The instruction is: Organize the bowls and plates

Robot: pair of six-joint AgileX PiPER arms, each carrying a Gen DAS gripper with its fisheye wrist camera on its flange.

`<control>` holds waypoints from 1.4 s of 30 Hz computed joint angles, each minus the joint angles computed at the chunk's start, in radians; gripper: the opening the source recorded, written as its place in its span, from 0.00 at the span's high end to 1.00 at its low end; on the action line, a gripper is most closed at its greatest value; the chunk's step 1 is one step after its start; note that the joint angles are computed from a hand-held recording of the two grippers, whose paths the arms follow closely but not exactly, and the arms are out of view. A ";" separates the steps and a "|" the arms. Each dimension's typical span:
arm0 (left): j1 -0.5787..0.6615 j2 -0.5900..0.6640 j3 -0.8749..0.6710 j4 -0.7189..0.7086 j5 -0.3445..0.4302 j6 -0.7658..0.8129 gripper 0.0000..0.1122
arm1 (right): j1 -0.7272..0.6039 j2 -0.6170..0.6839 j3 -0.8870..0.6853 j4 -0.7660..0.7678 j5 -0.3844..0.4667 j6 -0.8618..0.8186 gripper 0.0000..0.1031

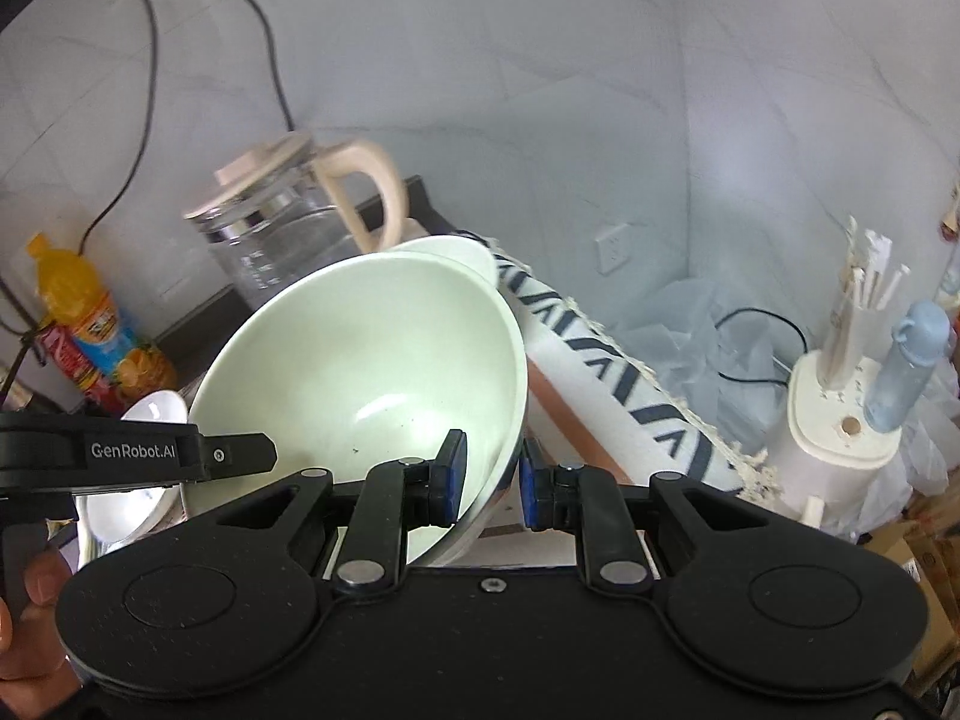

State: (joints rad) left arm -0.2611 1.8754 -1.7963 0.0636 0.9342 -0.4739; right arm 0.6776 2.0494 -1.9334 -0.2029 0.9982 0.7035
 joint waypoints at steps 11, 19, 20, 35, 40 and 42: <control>0.005 -0.124 0.185 0.063 -0.061 -0.118 0.90 | 0.036 0.010 -0.035 0.034 0.000 -0.070 0.82; 0.002 -0.183 0.279 0.107 -0.073 -0.202 0.90 | 0.061 -0.005 0.001 0.062 -0.028 -0.107 0.82; 0.002 -0.189 0.289 0.113 -0.073 -0.212 0.90 | 0.063 -0.007 0.008 0.065 -0.034 -0.112 0.82; 0.033 -0.228 0.439 0.126 -0.137 -0.295 0.90 | 0.082 0.032 0.008 0.138 -0.024 -0.198 0.82; 0.054 -0.212 0.450 0.103 -0.133 -0.291 0.90 | 0.095 0.055 0.004 0.145 -0.022 -0.221 0.81; 0.062 -0.211 0.458 0.100 -0.139 -0.286 0.90 | 0.100 0.069 -0.009 0.144 -0.010 -0.221 0.81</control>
